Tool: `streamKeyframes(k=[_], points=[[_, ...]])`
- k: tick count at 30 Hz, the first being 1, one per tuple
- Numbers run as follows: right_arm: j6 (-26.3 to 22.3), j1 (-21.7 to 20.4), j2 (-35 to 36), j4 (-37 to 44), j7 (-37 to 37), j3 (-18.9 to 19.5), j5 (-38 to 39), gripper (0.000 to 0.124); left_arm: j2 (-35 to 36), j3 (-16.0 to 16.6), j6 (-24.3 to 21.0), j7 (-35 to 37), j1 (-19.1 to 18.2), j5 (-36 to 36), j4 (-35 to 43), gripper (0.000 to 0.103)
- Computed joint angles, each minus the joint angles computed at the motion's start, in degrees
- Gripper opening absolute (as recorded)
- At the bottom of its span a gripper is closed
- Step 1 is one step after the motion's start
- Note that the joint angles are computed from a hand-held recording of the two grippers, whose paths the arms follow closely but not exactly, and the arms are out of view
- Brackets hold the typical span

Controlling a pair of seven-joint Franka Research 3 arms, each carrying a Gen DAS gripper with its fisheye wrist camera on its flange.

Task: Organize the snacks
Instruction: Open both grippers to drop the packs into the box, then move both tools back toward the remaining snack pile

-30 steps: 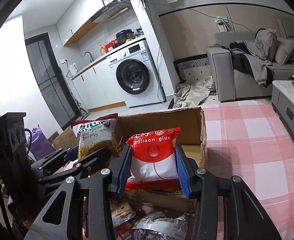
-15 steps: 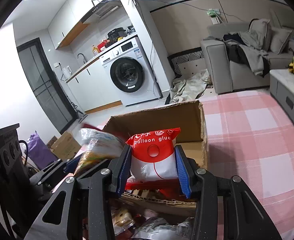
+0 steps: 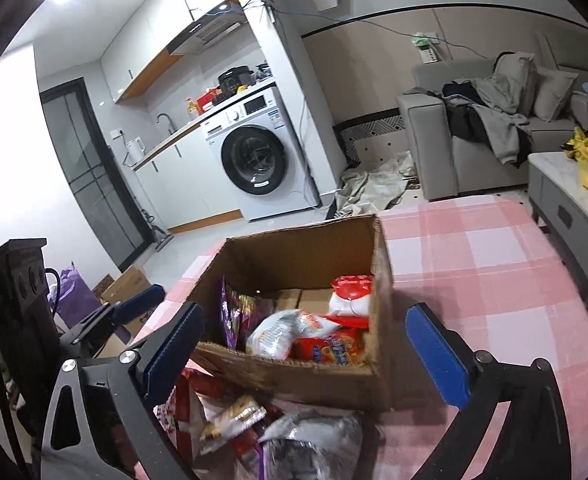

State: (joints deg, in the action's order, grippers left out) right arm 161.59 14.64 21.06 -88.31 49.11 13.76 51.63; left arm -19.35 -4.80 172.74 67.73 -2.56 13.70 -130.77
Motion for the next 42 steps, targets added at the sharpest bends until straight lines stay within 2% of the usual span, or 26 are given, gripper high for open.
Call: streamKeyframes(k=[6, 10, 13, 17, 23, 26, 29, 32, 37, 40, 42], points=[[-0.79, -0.56, -4.56, -5.64, -0.77, -0.60, 1.97, 0.103, -6.84, -2.34, -2.71, -2.27, 2.13, 3.33, -4.44, 0.102], [-0.79, 0.48, -7.87, -9.98, -1.31, -1.95, 1.31, 0.103, -12.95, 0.42, -5.40, -0.74, -0.46, 1.92, -8.85, 0.102], [-1.32, 1.16, -10.24, -13.26, -1.67, -2.82, 0.84, 0.103, -18.19, 0.64, -8.26, -0.52, -0.54, 1.44, -12.54, 0.102], [0.53, 1.91, -13.27, -18.26, -6.06, -3.40, 3.30, 0.103, -25.59, 1.13, -10.62, -0.25, -1.02, 0.95, -18.09, 0.102], [-0.81, 2.97, -16.51, -23.51, -8.37, -5.02, 4.28, 0.103, -32.19, 1.87, -13.74, 0.99, -2.44, -0.11, -23.22, 0.102], [-0.88, 3.50, -18.04, -25.69, -13.02, -5.36, 7.88, 0.103, -33.32, 1.44, -14.46, 1.22, -2.37, -0.09, -24.42, 0.102], [-2.66, 3.98, -17.52, -25.95, -12.01, -6.20, 4.70, 0.103, -32.84, 0.63, -15.37, 1.20, -1.78, 0.38, -24.43, 0.102], [-5.05, 4.04, -16.36, -25.63, -8.29, -6.79, 0.20, 0.103, -32.47, 1.27, -15.68, 2.09, -2.63, 0.23, -24.93, 0.102], [-5.10, 4.14, -15.25, -25.58, -5.38, -6.58, -3.82, 0.103, -29.59, 3.20, -16.07, 4.29, -3.79, -1.21, -23.52, 0.102], [-5.39, 4.26, -14.97, -25.65, -4.69, -6.32, -6.10, 0.103, -28.35, 1.93, -15.80, 3.93, -1.94, -0.62, -23.19, 0.102], [-6.47, 4.45, -14.57, -25.45, -2.99, -6.45, -9.15, 0.103, -27.49, 2.52, -15.43, 4.18, -2.43, -1.29, -23.08, 0.102]])
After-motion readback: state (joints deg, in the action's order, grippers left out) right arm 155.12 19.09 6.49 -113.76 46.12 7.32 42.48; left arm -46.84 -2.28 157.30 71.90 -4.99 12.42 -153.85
